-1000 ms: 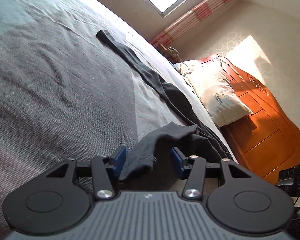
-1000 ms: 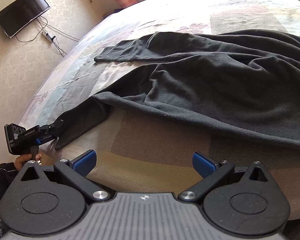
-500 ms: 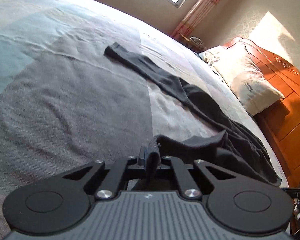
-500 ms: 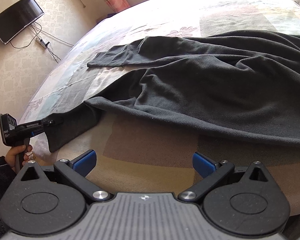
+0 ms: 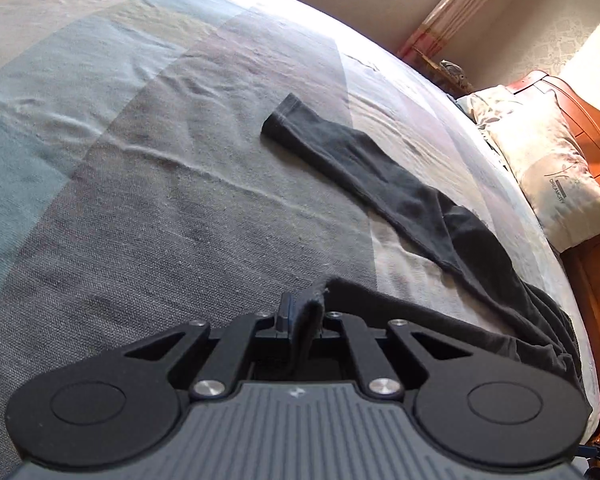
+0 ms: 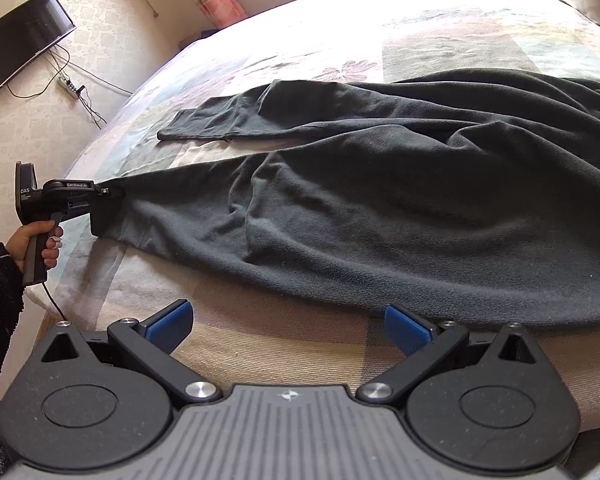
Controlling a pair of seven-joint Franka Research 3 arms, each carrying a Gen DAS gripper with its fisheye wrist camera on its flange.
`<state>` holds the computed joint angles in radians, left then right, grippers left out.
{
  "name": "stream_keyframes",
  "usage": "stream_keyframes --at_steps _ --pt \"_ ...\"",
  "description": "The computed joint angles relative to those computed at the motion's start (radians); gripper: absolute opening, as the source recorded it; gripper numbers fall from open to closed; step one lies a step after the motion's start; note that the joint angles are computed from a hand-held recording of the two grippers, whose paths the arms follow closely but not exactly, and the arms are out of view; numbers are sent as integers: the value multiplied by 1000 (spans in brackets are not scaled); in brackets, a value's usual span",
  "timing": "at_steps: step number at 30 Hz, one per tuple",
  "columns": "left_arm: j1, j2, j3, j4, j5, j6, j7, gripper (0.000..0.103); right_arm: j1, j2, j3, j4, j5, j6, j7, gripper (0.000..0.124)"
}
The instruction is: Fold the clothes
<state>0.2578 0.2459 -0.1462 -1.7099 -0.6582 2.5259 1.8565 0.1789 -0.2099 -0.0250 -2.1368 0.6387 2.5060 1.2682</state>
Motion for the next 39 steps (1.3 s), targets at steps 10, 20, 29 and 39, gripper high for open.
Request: stream_keyframes --at_steps 10,20,29,39 --pt "10 -135 73 -142 106 51 -172 8 2 29 -6 21 36 -15 -26 103" --pt "-41 -219 105 -317 -382 14 -114 29 4 16 1 7 58 -16 -45 103" --pt "-42 -112 81 -241 -749 108 90 34 5 0 -2 -7 54 0 -29 103" --pt "-54 -72 57 -190 -832 158 156 39 9 -1 -1 -6 45 -6 -26 103"
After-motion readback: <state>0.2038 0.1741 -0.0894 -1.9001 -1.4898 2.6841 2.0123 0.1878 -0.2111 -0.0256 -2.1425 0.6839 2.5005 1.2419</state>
